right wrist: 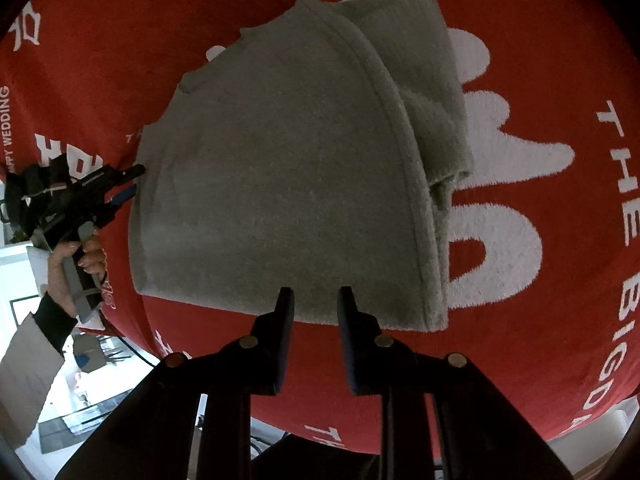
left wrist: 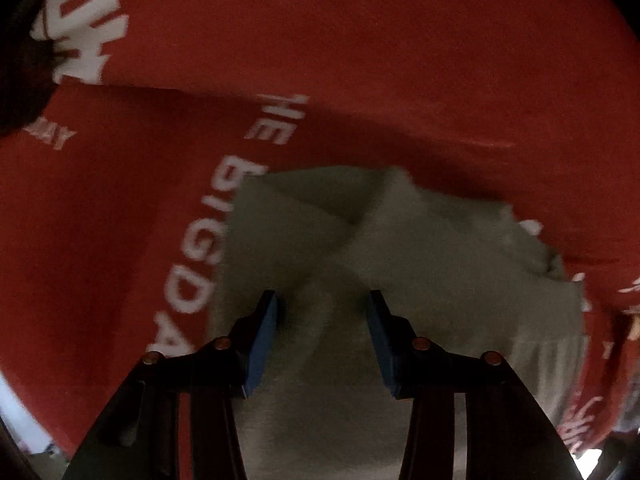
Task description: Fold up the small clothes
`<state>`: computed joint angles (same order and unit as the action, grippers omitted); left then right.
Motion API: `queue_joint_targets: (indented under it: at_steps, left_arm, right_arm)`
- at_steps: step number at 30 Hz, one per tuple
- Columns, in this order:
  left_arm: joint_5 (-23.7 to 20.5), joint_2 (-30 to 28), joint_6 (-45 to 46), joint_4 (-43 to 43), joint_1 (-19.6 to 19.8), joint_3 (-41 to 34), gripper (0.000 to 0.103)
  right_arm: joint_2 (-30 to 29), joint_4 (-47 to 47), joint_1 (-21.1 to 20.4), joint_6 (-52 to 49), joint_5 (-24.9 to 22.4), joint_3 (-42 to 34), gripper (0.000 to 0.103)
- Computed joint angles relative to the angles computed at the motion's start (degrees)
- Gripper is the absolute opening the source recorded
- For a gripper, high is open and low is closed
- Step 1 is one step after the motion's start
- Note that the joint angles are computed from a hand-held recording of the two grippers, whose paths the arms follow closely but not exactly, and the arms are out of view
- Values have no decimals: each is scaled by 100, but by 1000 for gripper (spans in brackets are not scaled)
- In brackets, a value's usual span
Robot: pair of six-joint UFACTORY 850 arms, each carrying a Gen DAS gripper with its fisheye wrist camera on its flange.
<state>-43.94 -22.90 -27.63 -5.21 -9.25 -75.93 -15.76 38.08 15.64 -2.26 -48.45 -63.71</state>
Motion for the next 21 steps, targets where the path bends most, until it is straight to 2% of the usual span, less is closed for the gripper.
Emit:
queue_joint_targets:
  at_steps: [6,12,13,14,16,21]
  left_arm:
    - [-283,184,-83,393,-85,128,47]
    - [-482,432,423,322,-236,327,47]
    - [-518,466,515,281,-240,355,52]
    - [-552,506,637,244,-246,388,75]
    - [-469,631,729,288,-264,488,92]
    - [-518,896,1118,343,-237,669,92]
  right_arm:
    - [-125,97,84,-87,59,-123,24]
    - [-177,65,278,117,102,-195,24]
    - [-159,52,332,203,144,-194,24]
    - [-133,43,383,286,197,-188,24]
    - [-61,11,493,474,316,-156,24]
    - [85,-7,824,1067,601,-47,25]
